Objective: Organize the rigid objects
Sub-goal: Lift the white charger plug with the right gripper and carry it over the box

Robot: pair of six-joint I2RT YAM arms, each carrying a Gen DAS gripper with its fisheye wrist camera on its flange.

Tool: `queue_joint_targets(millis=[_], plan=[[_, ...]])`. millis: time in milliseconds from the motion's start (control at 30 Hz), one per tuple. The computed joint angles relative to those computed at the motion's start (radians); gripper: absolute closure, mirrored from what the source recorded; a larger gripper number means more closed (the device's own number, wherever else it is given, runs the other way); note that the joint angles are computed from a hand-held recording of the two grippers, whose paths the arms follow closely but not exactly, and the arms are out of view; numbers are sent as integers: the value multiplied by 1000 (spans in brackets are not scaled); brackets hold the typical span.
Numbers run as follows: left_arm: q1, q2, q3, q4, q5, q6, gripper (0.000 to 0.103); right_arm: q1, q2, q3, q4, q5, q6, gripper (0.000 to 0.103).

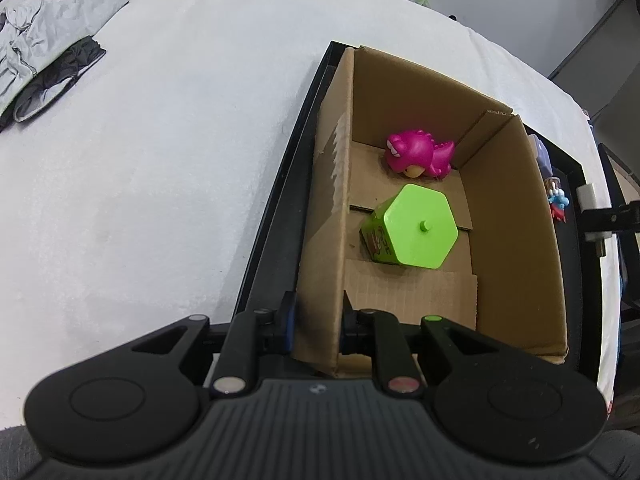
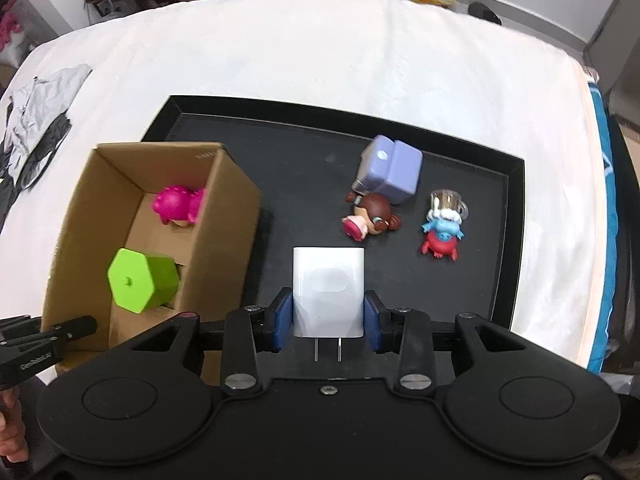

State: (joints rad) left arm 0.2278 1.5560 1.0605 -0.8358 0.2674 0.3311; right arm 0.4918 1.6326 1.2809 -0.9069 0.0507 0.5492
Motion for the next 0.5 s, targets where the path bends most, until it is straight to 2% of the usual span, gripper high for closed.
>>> queue_joint_targets(millis=[500], plan=[[7, -1, -3, 1, 10, 17, 86, 91, 93, 220, -82, 30, -5, 66]])
